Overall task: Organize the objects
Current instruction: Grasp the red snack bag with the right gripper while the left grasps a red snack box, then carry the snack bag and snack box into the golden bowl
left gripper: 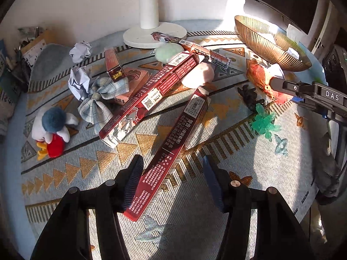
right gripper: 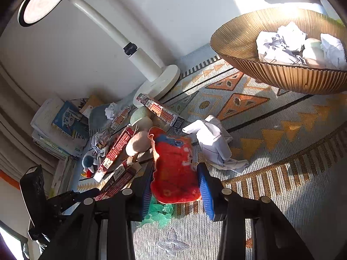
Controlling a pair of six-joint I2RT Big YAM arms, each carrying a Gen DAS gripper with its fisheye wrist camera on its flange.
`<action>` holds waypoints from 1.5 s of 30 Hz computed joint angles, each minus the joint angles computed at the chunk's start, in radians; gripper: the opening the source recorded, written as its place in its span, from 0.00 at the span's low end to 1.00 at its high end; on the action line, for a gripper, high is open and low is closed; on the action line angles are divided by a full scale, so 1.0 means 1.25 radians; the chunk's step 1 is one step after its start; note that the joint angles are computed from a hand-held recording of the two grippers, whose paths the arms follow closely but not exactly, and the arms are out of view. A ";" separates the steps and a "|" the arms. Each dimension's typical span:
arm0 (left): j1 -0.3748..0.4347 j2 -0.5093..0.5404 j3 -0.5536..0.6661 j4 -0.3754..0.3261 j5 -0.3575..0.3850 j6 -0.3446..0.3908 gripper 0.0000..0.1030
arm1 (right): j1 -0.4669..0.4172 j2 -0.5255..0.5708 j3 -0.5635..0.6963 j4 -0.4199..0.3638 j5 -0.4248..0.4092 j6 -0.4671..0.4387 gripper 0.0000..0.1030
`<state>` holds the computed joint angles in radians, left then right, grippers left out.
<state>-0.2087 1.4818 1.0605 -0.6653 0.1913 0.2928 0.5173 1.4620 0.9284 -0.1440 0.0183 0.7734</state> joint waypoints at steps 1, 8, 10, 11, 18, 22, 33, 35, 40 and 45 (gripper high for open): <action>-0.006 0.006 0.004 0.004 -0.005 -0.007 0.49 | 0.005 -0.005 -0.001 -0.003 0.014 -0.008 0.37; -0.028 0.011 0.004 -0.002 0.004 -0.018 0.14 | 0.052 -0.081 -0.046 -0.031 0.057 -0.056 0.36; -0.025 -0.026 -0.031 0.021 0.029 -0.035 0.14 | 0.071 -0.110 -0.057 -0.051 0.069 -0.071 0.36; -0.022 -0.045 -0.046 0.023 0.046 -0.048 0.14 | 0.084 -0.121 -0.057 -0.075 0.085 -0.083 0.36; -0.021 -0.150 -0.146 0.042 0.098 -0.109 0.14 | 0.166 -0.146 -0.072 -0.230 0.197 -0.107 0.36; -0.046 -0.141 -0.172 0.075 0.040 -0.125 0.14 | 0.175 -0.130 -0.074 -0.250 0.187 -0.109 0.37; -0.072 -0.146 -0.206 0.168 0.007 -0.171 0.42 | 0.177 -0.117 -0.059 -0.251 0.193 -0.115 0.73; -0.087 -0.147 -0.211 0.184 -0.022 -0.178 0.42 | 0.178 -0.105 -0.054 -0.250 0.185 -0.116 0.73; -0.107 -0.143 -0.217 0.211 -0.061 -0.195 0.46 | 0.217 -0.055 -0.019 -0.287 0.257 -0.132 0.53; -0.098 -0.142 -0.206 0.185 -0.038 -0.185 0.14 | 0.234 -0.072 -0.023 -0.272 0.301 -0.145 0.36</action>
<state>-0.3318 1.3042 0.8031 -0.4341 0.1437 0.0614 0.8104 1.3725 0.8997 -0.4836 0.3950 0.5917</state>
